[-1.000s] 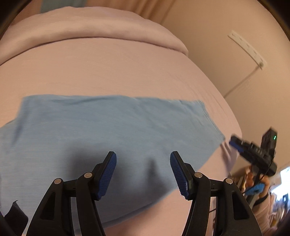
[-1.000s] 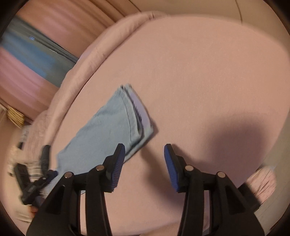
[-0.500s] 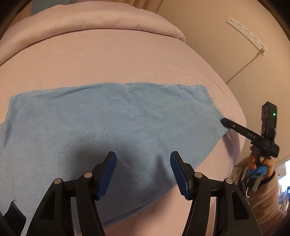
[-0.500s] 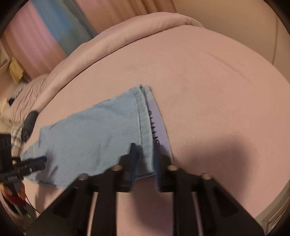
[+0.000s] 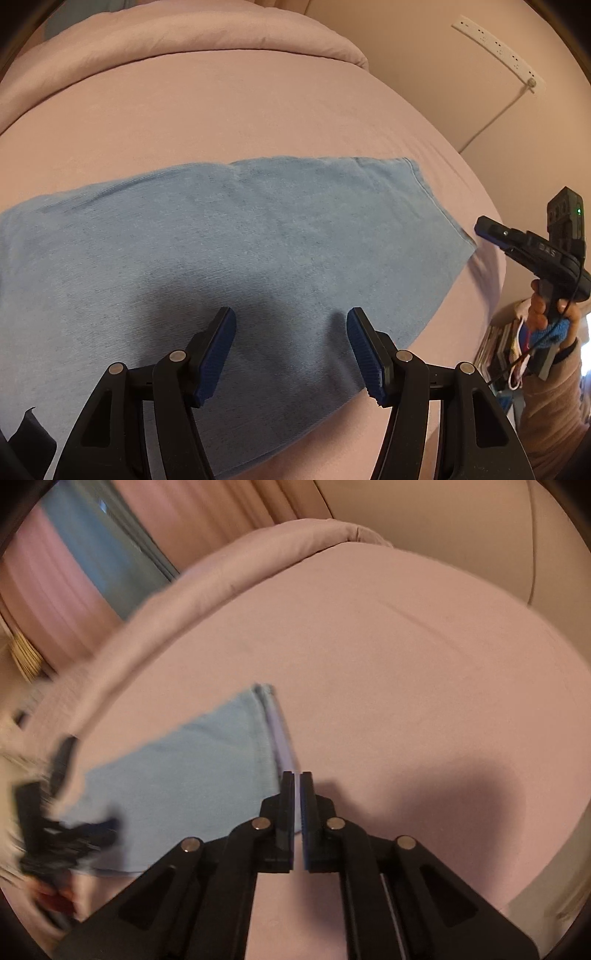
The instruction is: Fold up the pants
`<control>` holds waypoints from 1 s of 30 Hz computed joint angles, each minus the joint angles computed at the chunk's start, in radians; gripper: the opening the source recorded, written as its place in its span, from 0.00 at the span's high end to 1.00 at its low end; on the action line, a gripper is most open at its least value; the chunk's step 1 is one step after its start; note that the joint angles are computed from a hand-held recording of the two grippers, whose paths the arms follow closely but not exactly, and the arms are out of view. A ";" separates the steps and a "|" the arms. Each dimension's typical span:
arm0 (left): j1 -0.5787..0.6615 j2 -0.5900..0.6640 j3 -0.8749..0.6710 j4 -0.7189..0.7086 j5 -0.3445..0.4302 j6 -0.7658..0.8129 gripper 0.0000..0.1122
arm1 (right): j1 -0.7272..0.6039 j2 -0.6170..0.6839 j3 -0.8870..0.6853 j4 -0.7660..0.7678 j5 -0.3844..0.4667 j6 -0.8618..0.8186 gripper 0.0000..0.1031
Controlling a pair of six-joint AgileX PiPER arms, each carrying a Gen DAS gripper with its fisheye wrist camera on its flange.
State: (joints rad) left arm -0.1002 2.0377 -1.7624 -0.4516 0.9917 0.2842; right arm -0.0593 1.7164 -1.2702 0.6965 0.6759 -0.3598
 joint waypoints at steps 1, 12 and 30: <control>0.002 -0.002 0.002 -0.004 -0.002 0.002 0.45 | -0.006 0.010 -0.013 0.044 0.031 -0.049 0.70; -0.002 -0.004 -0.010 0.018 0.005 -0.016 0.45 | 0.158 0.073 -0.123 -0.350 0.037 0.110 0.97; -0.013 -0.005 0.009 0.027 -0.007 0.010 0.45 | 0.095 0.023 -0.105 -0.257 -0.069 0.170 0.88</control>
State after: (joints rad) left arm -0.1132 2.0328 -1.7531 -0.4249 0.9845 0.2940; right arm 0.0352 1.7391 -1.3748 0.4391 0.6073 -0.1896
